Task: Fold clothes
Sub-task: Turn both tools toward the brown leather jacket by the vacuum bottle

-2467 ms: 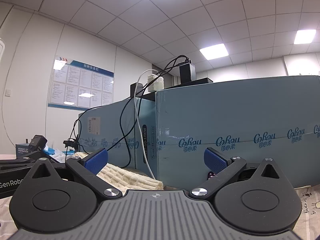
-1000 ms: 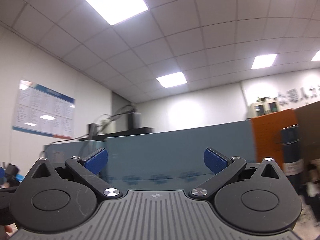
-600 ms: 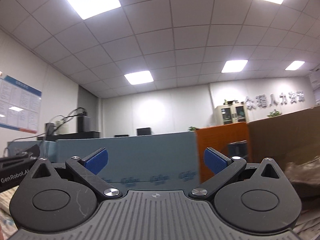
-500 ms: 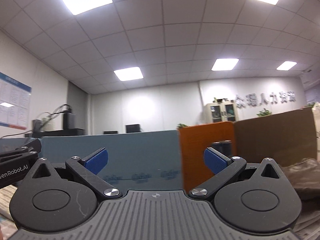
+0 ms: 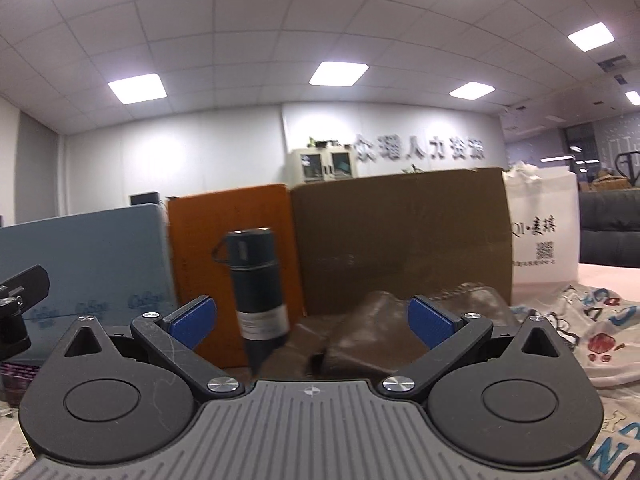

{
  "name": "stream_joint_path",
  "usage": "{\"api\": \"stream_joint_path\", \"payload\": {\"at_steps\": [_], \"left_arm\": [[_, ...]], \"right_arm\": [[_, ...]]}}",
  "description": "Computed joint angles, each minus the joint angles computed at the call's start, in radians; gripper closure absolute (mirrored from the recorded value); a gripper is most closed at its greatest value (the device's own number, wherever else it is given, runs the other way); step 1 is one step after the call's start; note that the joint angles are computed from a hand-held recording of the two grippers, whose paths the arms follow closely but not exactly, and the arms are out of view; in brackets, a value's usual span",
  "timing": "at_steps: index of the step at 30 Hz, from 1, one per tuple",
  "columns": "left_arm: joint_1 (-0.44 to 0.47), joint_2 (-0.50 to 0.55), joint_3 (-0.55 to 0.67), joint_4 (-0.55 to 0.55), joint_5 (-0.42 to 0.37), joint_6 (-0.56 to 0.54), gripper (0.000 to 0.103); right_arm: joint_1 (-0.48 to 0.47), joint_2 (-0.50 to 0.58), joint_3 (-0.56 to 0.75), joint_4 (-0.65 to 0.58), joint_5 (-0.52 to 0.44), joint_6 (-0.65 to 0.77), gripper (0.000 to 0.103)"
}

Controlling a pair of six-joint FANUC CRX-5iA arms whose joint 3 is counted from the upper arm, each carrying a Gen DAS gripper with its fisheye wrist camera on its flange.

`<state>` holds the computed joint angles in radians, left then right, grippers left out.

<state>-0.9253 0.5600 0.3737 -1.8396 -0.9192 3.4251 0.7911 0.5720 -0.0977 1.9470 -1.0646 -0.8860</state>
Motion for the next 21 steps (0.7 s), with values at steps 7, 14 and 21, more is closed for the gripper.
{"api": "stream_joint_path", "payload": {"at_steps": [7,14,21], "left_arm": [[0.064,0.035,0.126,0.118,0.198,-0.114,0.000],[0.147,0.042,0.210,0.385,0.365,-0.296,0.000],[0.284,0.036,0.181,0.819,0.577,-0.643,0.000]], "right_arm": [[-0.039,0.000,0.061,-0.120,0.076,0.101,0.000],[-0.054,-0.003,0.132,-0.275,0.151,0.274,0.000],[-0.109,-0.021,0.161,-0.363,0.318,0.406,0.000]]}}
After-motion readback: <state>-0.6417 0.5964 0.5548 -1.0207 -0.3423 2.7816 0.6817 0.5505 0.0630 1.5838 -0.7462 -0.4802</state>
